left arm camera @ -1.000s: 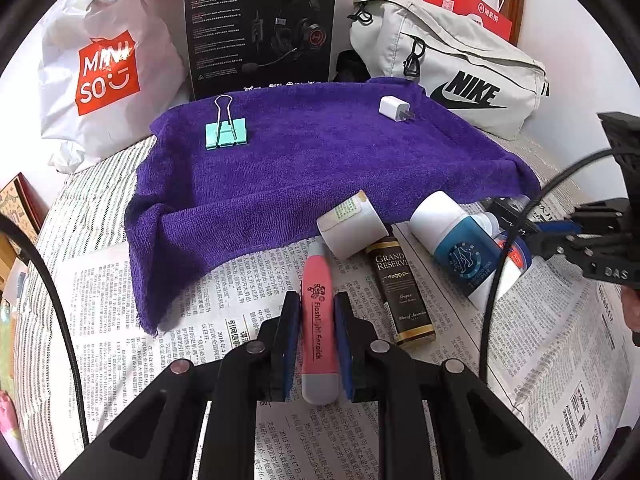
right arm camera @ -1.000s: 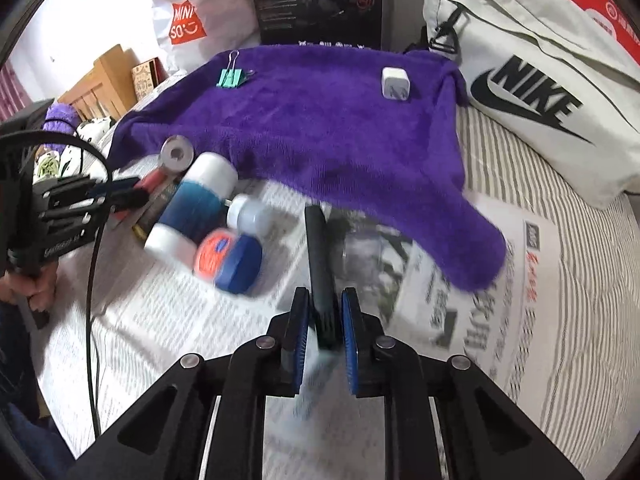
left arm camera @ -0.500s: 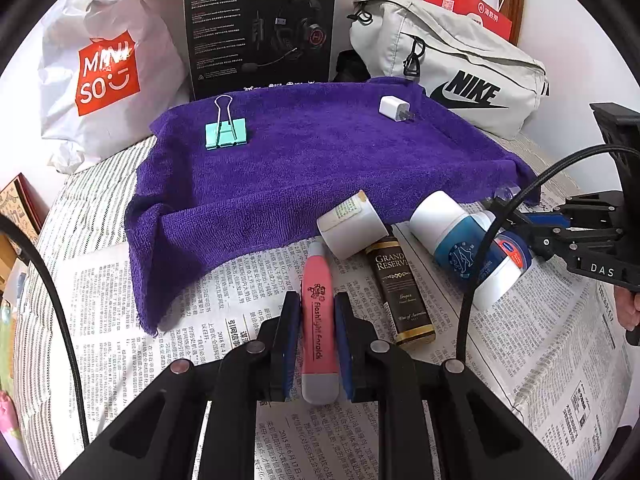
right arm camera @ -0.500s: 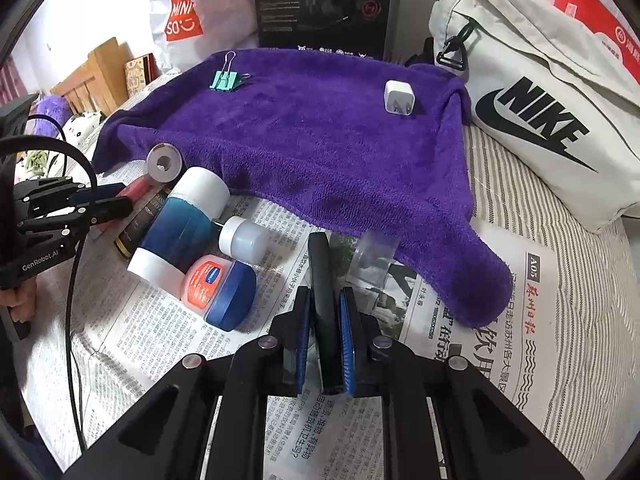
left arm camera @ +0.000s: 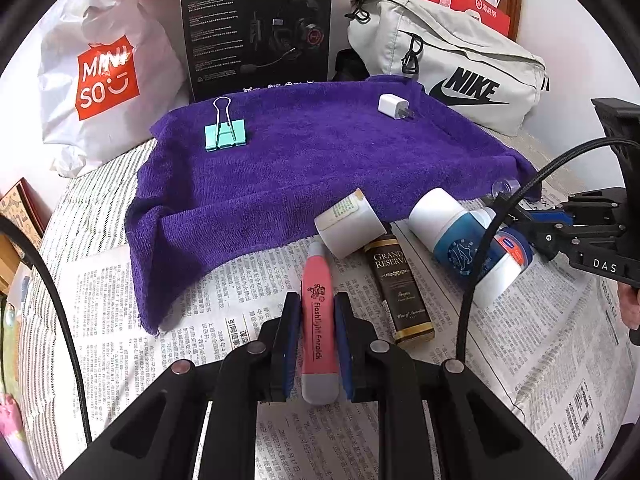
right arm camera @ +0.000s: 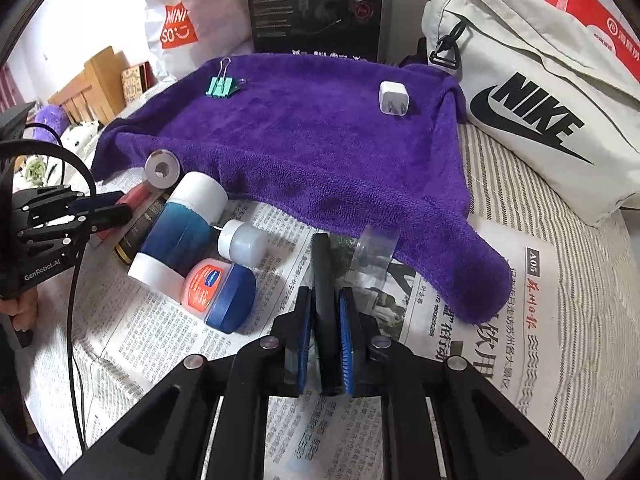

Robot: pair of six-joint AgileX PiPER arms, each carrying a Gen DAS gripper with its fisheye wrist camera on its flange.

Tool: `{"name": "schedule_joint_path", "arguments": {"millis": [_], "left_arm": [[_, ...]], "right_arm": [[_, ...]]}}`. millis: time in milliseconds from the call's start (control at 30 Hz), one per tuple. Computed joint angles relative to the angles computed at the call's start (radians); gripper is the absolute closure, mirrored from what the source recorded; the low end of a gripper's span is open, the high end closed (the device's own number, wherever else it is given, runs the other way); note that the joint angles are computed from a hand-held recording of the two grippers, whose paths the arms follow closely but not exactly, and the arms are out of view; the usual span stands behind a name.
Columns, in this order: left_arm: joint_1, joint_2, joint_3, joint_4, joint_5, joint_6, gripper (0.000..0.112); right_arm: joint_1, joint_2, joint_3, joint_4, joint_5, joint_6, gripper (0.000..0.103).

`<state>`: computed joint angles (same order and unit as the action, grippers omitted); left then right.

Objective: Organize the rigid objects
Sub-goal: 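Carry the highlighter and marker over the purple towel with both tools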

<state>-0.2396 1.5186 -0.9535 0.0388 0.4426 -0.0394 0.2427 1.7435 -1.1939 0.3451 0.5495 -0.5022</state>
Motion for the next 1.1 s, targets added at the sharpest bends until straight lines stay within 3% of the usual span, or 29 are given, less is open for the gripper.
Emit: {"name": "schedule_joint_path", "arguments": {"millis": [100, 533, 1100], "left_arm": [[0.011, -0.008, -0.008, -0.046, 0.033, 0.037, 0.096], [0.059, -0.100, -0.008, -0.149, 0.118, 0.110, 0.096], [0.122, -0.091, -0.159, -0.189, 0.223, 0.163, 0.096]], "right_arm": [[0.000, -0.012, -0.007, -0.033, 0.034, 0.049, 0.092], [-0.084, -0.100, 0.022, 0.111, 0.091, -0.056, 0.092], [-0.115, -0.058, -0.168, 0.139, 0.165, -0.013, 0.091]]}}
